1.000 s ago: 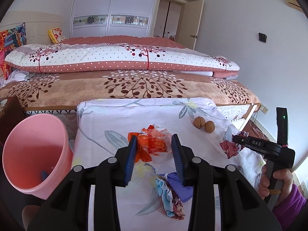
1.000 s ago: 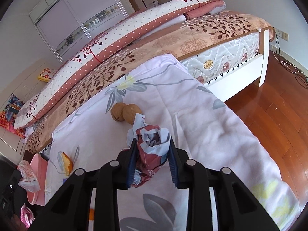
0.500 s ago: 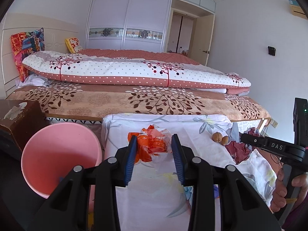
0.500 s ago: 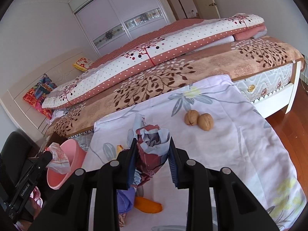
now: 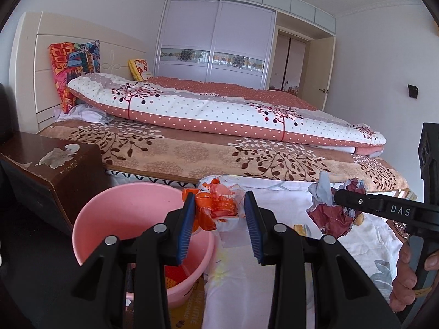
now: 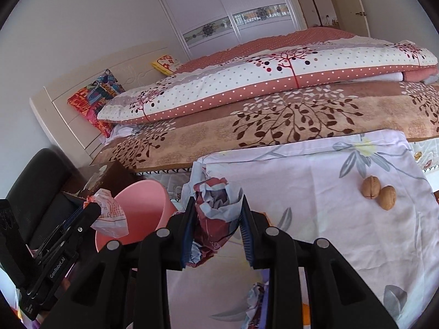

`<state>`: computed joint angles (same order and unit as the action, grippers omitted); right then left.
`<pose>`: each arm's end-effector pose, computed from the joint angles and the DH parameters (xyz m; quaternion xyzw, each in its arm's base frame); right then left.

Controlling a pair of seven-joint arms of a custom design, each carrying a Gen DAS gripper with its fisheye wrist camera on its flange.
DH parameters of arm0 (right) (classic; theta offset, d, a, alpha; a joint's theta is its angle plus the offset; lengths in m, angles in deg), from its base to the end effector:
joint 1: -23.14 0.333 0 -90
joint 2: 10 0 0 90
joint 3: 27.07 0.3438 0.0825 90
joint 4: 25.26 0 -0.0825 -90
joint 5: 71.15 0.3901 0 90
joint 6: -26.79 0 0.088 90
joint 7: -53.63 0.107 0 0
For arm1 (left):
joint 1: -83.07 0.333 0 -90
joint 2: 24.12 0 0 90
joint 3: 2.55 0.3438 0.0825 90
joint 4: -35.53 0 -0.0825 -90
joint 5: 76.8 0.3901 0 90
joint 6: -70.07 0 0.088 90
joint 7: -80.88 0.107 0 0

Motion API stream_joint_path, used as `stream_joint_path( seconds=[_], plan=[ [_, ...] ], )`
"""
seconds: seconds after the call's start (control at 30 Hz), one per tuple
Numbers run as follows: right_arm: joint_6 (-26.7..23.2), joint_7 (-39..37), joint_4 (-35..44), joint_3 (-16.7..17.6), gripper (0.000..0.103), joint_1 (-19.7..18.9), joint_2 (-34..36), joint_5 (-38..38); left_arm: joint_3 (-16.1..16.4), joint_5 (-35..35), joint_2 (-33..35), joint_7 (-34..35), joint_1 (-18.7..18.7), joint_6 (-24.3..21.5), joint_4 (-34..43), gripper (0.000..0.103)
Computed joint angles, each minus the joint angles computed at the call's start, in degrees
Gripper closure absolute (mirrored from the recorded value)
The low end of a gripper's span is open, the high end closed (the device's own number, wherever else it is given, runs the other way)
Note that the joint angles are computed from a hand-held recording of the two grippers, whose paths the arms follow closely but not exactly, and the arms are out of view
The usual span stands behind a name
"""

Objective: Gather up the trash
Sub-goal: 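Carry orange wrapper and crumpled paper over the pink bucket, then open both grippers to drop the wrapper and paper into the bucket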

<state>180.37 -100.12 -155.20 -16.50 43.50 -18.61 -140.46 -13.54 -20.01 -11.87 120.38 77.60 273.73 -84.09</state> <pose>0.4360 0.2991 0.4900 -0.4534 0.7677 -0.2410 0.3833 0.5396 -0.2590 0.4674 -0.4187 0.7348 -0.4980 0.1917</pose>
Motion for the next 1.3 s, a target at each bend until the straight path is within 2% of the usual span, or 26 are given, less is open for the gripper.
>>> stream_joint_path(
  seconds=[0.23, 0.37, 0.5, 0.57, 0.6, 0.67, 0.8, 0.83, 0.93, 1.0, 1.07, 1.13, 1.3],
  plan=[
    [2.4, -6.1, 8.7, -1.0, 0.074, 2.0, 9.0, 1.1, 0.1, 1.7, 1.6, -2.7, 3.0, -2.7, 1.0, 0.067],
    [3.7, -11.2, 13.5, -2.3, 0.073, 3.9, 13.9, 3.4, -3.0, 6.6, 3.6, -7.3, 7.1, -5.1, 3.3, 0.067],
    [3.9, -17.5, 18.4, -3.5, 0.073, 5.8, 18.3, 6.8, -8.5, 13.0, 5.9, -12.6, 12.8, -7.8, 5.8, 0.067],
    [3.7, -19.8, 20.6, -4.3, 0.073, 6.8, 20.3, 8.1, -13.7, 15.5, 7.2, -14.1, 17.5, -9.7, 6.6, 0.067],
    [3.6, -20.8, 21.5, -4.6, 0.073, 7.2, 21.2, 8.8, -17.4, 16.2, 8.0, -14.0, 20.8, -10.8, 6.9, 0.067],
    [3.7, -22.4, 23.4, -5.4, 0.073, 7.9, 23.0, 10.0, -23.3, 15.3, 9.6, -12.2, 26.0, -13.0, 6.6, 0.067],
    [4.0, -24.4, 26.5, -6.8, 0.072, 9.1, 26.1, 12.1, -28.7, 11.1, 11.6, -8.0, 30.5, -15.7, 6.1, 0.067],
    [4.2, -24.9, 27.1, -7.1, 0.072, 9.3, 26.8, 12.8, -29.4, 10.1, 11.9, -7.1, 31.0, -16.2, 6.0, 0.067],
    [4.3, -26.9, 28.4, -7.6, 0.071, 9.9, 28.5, 14.9, -28.6, 8.0, 11.7, -5.3, 30.2, -16.5, 5.5, 0.067],
    [4.4, -27.7, 29.0, -8.1, 0.071, 10.3, 29.2, 15.9, -30.2, 6.1, 12.2, -3.0, 31.4, -17.8, 5.3, 0.064],
    [4.7, -27.9, 29.3, -8.5, 0.07, 10.7, 29.7, 16.5, -31.8, 4.1, 12.6, -0.6, 32.5, -19.4, 5.0, 0.056],
    [4.9, -28.4, 29.4, -8.8, 0.07, 11.0, 30.0, 17.0, -31.1, 2.7, 12.5, 0.5, 31.8, -19.5, 4.8, 0.05],
    [6.0, -29.0, 29.1, -9.3, 0.068, 11.1, 30.1, 17.9, -29.7, -0.6, 11.7, 3.3, 30.3, -19.2, 4.2, 0.047]
  ],
)
